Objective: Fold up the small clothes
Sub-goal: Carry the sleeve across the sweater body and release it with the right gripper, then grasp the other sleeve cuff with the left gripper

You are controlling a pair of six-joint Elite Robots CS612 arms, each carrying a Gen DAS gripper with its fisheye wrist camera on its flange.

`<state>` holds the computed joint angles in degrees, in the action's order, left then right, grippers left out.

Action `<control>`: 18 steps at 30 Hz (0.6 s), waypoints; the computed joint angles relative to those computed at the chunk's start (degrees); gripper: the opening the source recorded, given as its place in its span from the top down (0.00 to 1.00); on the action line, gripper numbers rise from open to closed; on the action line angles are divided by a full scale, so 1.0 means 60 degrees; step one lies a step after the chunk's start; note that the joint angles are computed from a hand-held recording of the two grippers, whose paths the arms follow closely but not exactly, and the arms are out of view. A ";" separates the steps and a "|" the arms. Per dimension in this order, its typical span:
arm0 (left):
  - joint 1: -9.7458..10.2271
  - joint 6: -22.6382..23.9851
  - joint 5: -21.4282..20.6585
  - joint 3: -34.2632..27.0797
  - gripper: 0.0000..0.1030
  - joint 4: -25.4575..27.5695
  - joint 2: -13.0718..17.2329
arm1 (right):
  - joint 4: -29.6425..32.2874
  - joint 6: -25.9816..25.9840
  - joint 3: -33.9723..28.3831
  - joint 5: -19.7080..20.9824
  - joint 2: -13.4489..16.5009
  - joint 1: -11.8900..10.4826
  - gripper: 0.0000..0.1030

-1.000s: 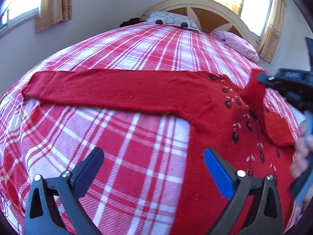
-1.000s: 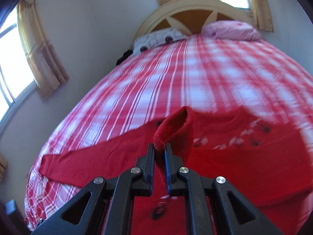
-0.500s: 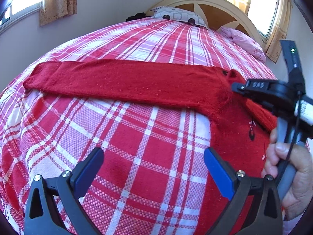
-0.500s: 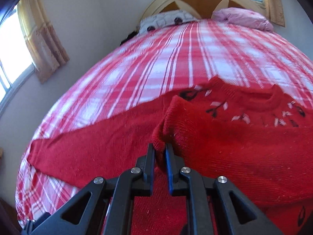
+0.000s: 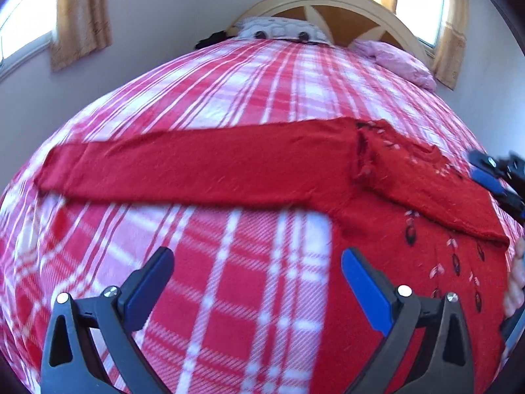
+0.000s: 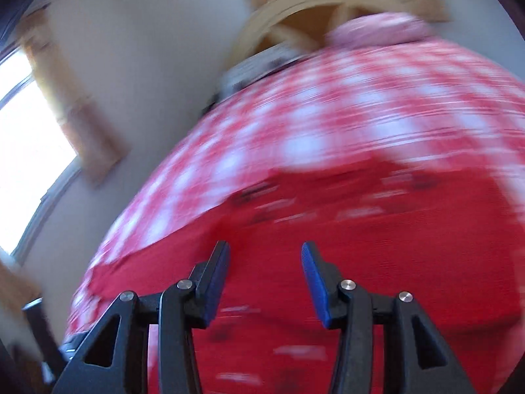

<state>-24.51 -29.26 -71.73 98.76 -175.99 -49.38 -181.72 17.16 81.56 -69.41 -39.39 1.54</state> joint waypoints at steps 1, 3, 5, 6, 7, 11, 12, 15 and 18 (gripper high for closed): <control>-0.0001 0.0147 -0.0082 -0.0156 0.00 0.0022 0.0045 | -0.0199 0.0276 0.0190 -0.0429 -0.0085 -0.0104 0.54; 0.0008 0.0481 -0.0304 -0.0512 0.00 0.0033 0.0169 | -0.0737 0.1188 0.0753 -0.1573 -0.0317 -0.0453 0.54; -0.0019 0.0856 -0.0328 -0.0942 0.00 0.0103 0.0356 | -0.1058 0.1761 0.1232 -0.2282 -0.0496 -0.0805 0.57; -0.0034 0.1017 -0.0286 -0.1165 0.00 0.0154 0.0467 | -0.1020 0.1891 0.1430 -0.2576 -0.0579 -0.0963 0.68; -0.0043 0.1205 -0.0229 -0.1479 0.00 0.0274 0.0627 | -0.0892 0.1879 0.1520 -0.2605 -0.0627 -0.1079 0.74; -0.0032 0.1590 -0.0198 -0.2817 0.00 0.1214 0.1325 | -0.0452 0.1633 0.1548 -0.2117 -0.0643 -0.1304 0.75; -0.0020 0.1518 -0.0259 -0.3057 0.00 0.1529 0.1439 | -0.0429 0.1670 0.1462 -0.1844 -0.0584 -0.1347 0.74; 0.0156 0.1011 -0.0959 -0.3756 0.00 0.2511 0.1795 | -0.0636 0.1925 0.1232 -0.1529 -0.0366 -0.1322 0.74; 0.0312 0.0581 -0.2013 -0.4098 0.08 0.2912 0.2010 | -0.0705 0.1869 0.1105 -0.1416 -0.0171 -0.1226 0.74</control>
<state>-22.64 -25.78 -83.80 74.18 -158.52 -37.32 -185.95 28.38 88.19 -77.91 -40.41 -5.82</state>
